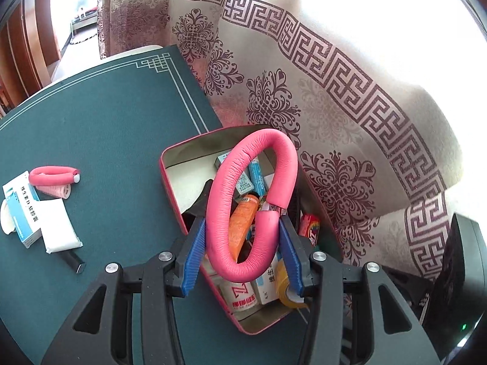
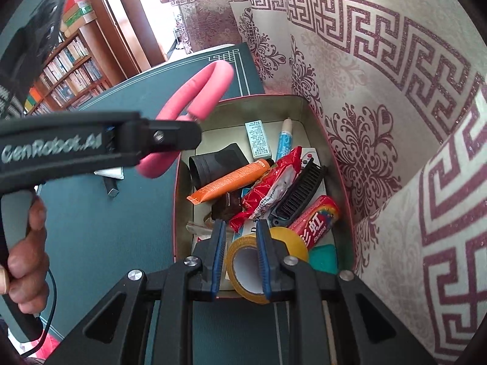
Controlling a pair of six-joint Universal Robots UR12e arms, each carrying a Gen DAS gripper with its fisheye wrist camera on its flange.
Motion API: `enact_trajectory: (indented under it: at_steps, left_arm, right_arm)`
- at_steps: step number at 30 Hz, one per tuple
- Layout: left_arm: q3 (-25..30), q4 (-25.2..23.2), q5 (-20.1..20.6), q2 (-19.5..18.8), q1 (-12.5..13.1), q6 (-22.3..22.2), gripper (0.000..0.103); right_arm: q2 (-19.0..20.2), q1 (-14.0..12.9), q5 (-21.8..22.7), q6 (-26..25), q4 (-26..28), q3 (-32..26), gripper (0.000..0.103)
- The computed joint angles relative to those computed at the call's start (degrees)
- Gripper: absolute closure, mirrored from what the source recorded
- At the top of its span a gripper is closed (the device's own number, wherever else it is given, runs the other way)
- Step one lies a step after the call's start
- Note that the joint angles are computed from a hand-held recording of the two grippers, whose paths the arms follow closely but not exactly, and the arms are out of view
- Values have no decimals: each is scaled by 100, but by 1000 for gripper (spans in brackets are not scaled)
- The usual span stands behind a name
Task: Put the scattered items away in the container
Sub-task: 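Carry the lipstick and pink curler over the red tin with both grippers, then open both grippers to drop the curler and lipstick into the tin, then move both grippers back over the remaining pile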
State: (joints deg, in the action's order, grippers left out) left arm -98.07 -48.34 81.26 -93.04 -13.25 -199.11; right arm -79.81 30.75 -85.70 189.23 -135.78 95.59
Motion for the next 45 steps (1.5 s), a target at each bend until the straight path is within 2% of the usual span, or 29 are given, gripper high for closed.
enact_trajectory:
  at_steps: [4, 6, 9, 13, 22, 30, 41, 45]
  left_arm:
    - [291, -508, -86, -231, -9, -139, 46]
    - [297, -570, -67, -240, -12, -196, 46]
    - [197, -543, -16, -159, 10, -243, 46]
    - [7, -567, 62, 12, 127, -342, 46]
    - [-411, -816, 409, 350, 402, -757, 46]
    - [-895, -950, 475, 793, 764, -1108, 46]
    - [-1537, -1169, 480, 1471, 1500, -1436, 46]
    - [-1683, -1231, 441, 1618, 1733, -1443, 46]
  right_arm:
    - [-17, -15, 61, -47, 11, 16, 79]
    - [-25, -14, 74, -68, -15, 31, 74]
    - [-31, -20, 113, -60, -63, 49, 67]
    - [-8, -12, 145, -42, -60, 35, 66]
    - [94, 94, 281, -75, 6, -94, 57]
    - [224, 233, 507, -87, 93, -259, 55]
    - [507, 448, 952, -47, 427, -574, 48]
    - [662, 574, 950, -129, 582, -750, 47]
